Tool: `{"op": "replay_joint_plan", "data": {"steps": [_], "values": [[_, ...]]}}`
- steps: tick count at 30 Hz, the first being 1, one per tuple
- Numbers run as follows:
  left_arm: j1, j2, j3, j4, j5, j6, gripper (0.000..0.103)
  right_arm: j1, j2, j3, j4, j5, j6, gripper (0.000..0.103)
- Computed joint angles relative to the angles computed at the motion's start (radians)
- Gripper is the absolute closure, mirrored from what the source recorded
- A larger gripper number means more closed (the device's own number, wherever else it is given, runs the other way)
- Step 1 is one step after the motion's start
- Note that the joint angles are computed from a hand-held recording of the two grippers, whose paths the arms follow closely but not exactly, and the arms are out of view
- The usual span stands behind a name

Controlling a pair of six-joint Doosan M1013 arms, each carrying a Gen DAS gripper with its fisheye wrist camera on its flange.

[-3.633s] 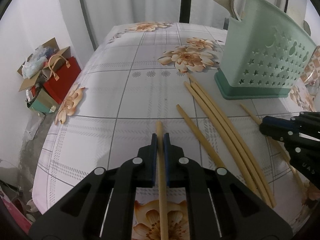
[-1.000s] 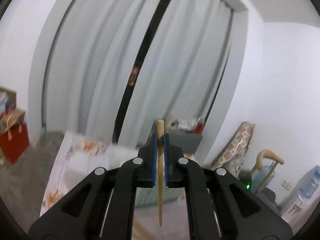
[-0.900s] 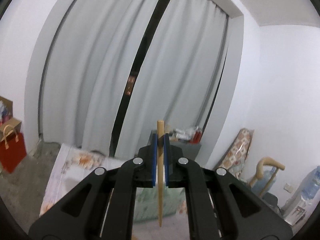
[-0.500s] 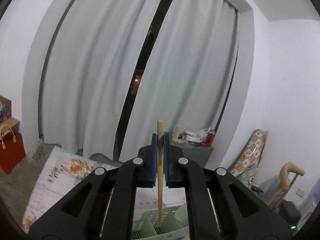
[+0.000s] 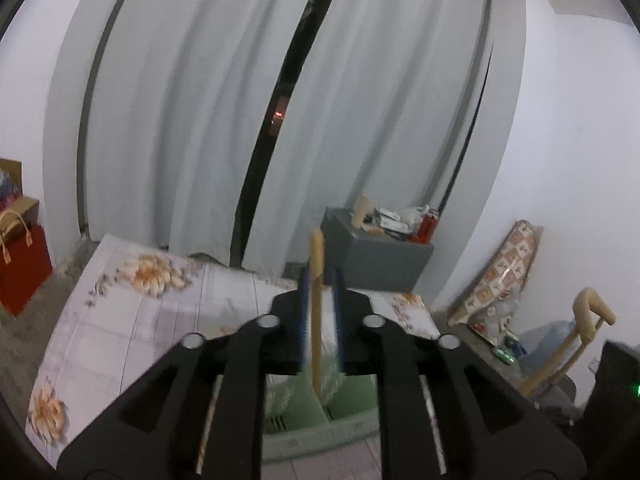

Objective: Organize utensils
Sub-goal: 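Lower the chopstick into the green holder and open the left gripper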

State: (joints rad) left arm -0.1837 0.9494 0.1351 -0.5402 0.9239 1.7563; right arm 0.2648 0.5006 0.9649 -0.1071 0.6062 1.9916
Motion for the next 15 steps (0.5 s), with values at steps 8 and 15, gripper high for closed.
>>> {"op": "replay_joint_plan", "data": {"steps": [8, 15], "values": [[0.027, -0.239, 0.475, -0.147, -0.133, 0.213, 0.061, 0.005, -0.028, 0.025, -0.066, -0.056, 0.056, 0.096], [0.043, -0.353, 0.71, -0.116, -0.153, 0.22, 0.043, 0.004, -0.037, 0.005, -0.105, -0.112, 0.059, 0.096]]}}
